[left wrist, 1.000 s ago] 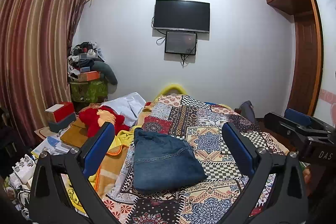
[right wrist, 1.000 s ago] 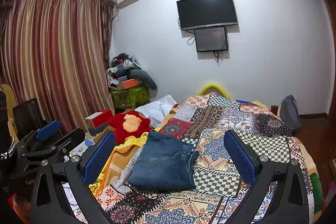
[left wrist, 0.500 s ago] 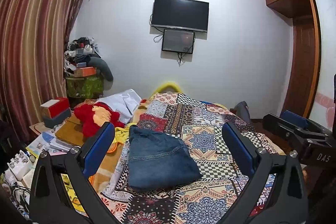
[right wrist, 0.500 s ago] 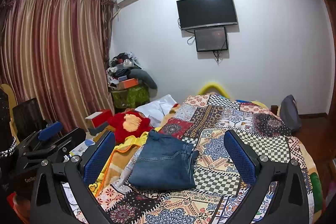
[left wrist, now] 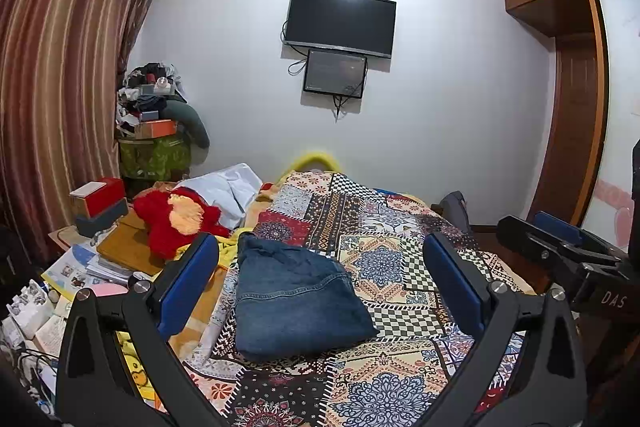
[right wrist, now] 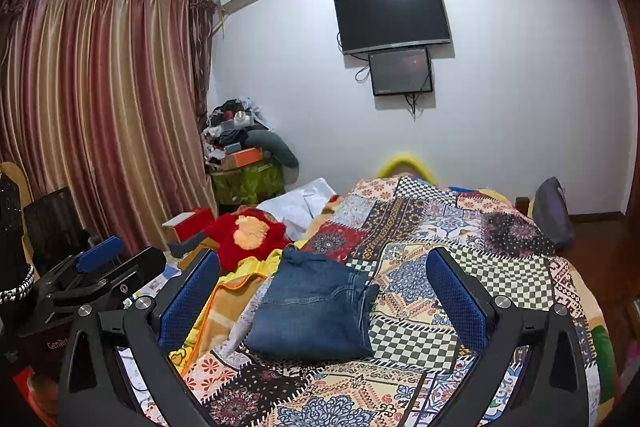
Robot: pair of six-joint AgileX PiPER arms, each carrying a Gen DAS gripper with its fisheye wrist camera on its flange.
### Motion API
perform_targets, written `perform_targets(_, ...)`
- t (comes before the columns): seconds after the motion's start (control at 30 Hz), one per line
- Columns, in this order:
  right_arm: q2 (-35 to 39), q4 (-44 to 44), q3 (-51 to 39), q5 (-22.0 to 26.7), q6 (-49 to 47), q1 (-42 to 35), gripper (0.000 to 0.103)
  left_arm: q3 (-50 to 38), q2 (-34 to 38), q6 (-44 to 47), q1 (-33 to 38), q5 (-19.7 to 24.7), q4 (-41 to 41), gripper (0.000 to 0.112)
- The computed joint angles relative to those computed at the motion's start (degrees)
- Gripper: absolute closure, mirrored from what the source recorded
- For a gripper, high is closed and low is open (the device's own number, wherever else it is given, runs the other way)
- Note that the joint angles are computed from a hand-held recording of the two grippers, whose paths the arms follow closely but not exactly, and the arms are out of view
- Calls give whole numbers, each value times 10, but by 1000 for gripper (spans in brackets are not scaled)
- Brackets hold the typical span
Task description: Fold large clothes
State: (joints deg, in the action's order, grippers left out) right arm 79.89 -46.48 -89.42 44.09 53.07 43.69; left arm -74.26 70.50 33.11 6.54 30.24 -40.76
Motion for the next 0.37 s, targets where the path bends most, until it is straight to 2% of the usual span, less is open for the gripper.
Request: perform_targets(0.37,3,-1,-3,5,5,4,1,0,0,-1,2,6,-2,10)
